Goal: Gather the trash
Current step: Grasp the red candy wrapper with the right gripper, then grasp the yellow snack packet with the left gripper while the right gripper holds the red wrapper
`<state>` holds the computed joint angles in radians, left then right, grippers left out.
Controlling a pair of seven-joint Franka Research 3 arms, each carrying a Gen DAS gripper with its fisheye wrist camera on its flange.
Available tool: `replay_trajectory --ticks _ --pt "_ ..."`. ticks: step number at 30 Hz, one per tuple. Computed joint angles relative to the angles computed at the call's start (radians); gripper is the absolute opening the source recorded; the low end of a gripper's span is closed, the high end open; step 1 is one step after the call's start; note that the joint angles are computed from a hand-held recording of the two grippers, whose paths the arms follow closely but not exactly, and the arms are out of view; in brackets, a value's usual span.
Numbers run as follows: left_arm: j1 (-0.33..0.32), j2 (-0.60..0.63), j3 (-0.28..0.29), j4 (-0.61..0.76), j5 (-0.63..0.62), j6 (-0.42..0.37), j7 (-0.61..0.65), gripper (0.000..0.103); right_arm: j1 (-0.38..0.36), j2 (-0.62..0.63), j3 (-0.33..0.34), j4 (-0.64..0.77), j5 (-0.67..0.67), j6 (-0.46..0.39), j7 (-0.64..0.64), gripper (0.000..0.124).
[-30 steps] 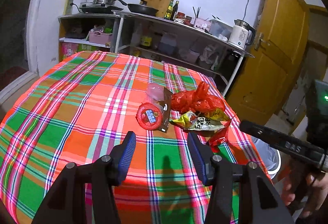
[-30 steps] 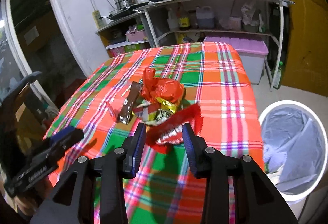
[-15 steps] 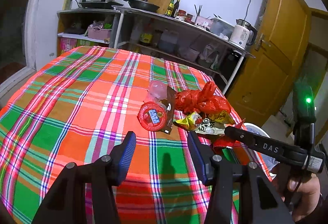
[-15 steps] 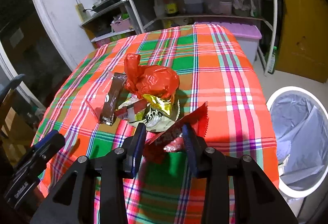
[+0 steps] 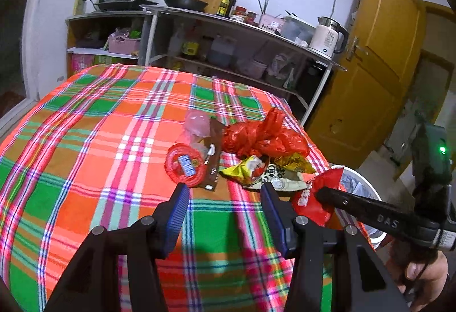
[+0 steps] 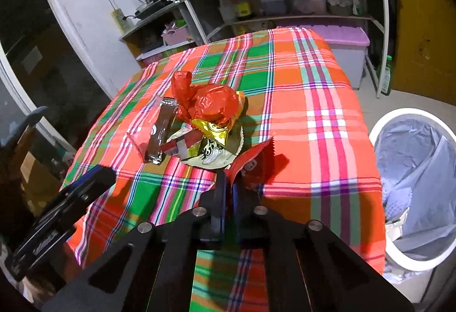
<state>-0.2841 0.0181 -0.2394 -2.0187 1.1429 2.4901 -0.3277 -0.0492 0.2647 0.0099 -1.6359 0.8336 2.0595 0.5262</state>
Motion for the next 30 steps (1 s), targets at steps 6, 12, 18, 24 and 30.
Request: replay_trajectory --ticks 6,12,18,24,30 --pt "0.001 0.070 0.018 0.079 -0.030 0.020 0.092 0.052 -0.018 0.006 -0.007 0.015 0.006 -0.017 -0.011 0.004" --pt "-0.010 0.153 0.049 0.172 -0.093 0.033 0.225 0.052 -0.036 0.034 -0.008 0.054 0.004 -0.043 -0.004 0.004" --pt "-0.018 0.229 0.077 0.257 -0.176 0.051 0.369 0.052 -0.051 0.055 -0.004 0.084 0.006 -0.066 0.001 0.004" --pt "-0.025 0.272 0.096 0.297 -0.280 0.040 0.459 0.050 -0.060 0.068 0.001 0.102 0.013 -0.074 0.004 0.004" --pt "-0.048 0.269 0.117 0.295 -0.292 0.027 0.459 0.035 -0.068 0.069 0.003 0.107 0.018 -0.075 0.000 0.004"
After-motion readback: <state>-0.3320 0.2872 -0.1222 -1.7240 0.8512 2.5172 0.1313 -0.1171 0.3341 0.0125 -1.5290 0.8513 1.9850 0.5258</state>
